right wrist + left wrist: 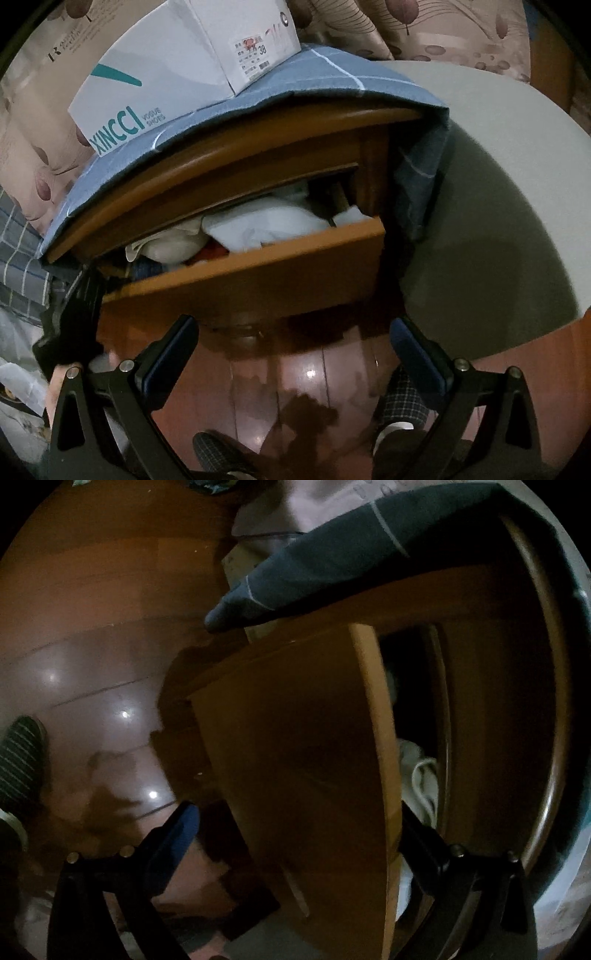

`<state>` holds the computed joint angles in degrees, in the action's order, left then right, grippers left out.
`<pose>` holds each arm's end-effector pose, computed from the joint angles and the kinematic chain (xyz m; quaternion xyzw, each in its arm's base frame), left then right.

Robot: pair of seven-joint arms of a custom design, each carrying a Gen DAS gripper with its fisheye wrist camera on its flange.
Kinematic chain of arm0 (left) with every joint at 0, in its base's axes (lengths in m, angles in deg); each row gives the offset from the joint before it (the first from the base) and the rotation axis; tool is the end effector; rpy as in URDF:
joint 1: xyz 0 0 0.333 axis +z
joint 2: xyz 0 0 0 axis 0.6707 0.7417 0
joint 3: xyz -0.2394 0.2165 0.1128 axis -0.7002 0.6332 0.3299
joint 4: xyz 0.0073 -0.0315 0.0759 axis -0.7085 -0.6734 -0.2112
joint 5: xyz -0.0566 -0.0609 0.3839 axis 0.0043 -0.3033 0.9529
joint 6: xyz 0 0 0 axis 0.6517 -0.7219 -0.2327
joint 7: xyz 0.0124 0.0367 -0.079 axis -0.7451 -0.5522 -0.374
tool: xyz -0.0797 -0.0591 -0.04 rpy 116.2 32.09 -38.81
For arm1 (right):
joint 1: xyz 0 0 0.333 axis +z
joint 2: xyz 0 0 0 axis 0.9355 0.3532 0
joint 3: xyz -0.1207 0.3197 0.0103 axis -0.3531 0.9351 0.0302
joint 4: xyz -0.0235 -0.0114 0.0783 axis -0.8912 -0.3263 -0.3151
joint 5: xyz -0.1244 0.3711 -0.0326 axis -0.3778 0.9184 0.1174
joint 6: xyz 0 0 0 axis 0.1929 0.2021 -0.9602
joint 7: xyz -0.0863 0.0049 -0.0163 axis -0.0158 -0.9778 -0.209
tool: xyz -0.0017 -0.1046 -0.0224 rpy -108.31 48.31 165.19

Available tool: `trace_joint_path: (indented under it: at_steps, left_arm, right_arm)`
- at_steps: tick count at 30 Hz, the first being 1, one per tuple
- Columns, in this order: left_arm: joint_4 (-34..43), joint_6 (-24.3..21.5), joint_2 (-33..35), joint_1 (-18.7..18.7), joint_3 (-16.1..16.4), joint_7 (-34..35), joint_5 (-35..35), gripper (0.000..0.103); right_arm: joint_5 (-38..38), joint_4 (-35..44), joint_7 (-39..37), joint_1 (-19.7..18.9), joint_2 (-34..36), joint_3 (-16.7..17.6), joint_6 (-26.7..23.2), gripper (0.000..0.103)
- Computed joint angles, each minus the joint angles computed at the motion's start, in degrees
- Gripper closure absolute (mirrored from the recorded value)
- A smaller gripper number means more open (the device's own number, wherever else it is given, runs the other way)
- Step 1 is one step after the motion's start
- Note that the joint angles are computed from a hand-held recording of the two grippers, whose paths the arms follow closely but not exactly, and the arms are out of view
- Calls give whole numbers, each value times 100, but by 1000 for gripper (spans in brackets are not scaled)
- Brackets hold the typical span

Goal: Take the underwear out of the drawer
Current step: 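Hook the left tool on the drawer front and pull it open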

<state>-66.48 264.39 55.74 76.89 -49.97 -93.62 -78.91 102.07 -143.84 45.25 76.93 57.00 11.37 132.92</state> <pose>0.4095 -0.2438 0.4032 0.9180 -0.1258 0.3738 0.0420 0.4071 -0.0114 0.5292 -0.6274 0.6979 -0.1532 0.3095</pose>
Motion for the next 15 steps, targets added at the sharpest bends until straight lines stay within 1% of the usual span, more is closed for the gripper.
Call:
trace_joint_path:
  at_steps: [1,2,4,6,7,9,10,11,12,14,15]
  left_arm:
    - [-33,-138,-27,-381,341,106,-11,0]
    - [-18,-370,-96,-671,597,161,4,0]
    - [-72,-754,-194,-1398,1196,205,-80,0]
    - [-73,-935,-175,-1890,1654,323,-102,0]
    - [-56,-1079,-158,-2194,1952,496,-117,0]
    - [-12,-1329,-166,-2700,2450,773,-179,0]
    - [-39,-1377,-172,-2896,2618,780,-171,0]
    - [-64,-1560,-310,-3264,2986,1095,-479,0]
    - [-58,-1630,-295,-3445,3155,1080,-384,0]
    - [-82,-1879,-417,-3798,3507,1265,-416,0]
    - [-114,-1909,-447,-3975,3679,1337,-445,0]
  right_arm:
    - [-21,-8,1,-16,-7,15,11,0]
    - [-30,-14,4,-23,-9,22,21,0]
    - [-12,-15,9,-15,-12,4,23,0]
    - [17,-11,27,-6,-12,-8,32,0]
    - [7,-5,23,-13,-6,-5,34,0]
    - [-11,0,35,-33,-4,7,47,0]
    - [-17,-10,51,-40,-15,20,56,0]
    - [-16,-5,61,-40,-13,18,51,0]
    - [12,6,66,-17,-9,-1,41,0]
    - [36,-22,20,16,-43,-34,31,0]
    - [-1,-25,18,-10,-42,-9,29,0]
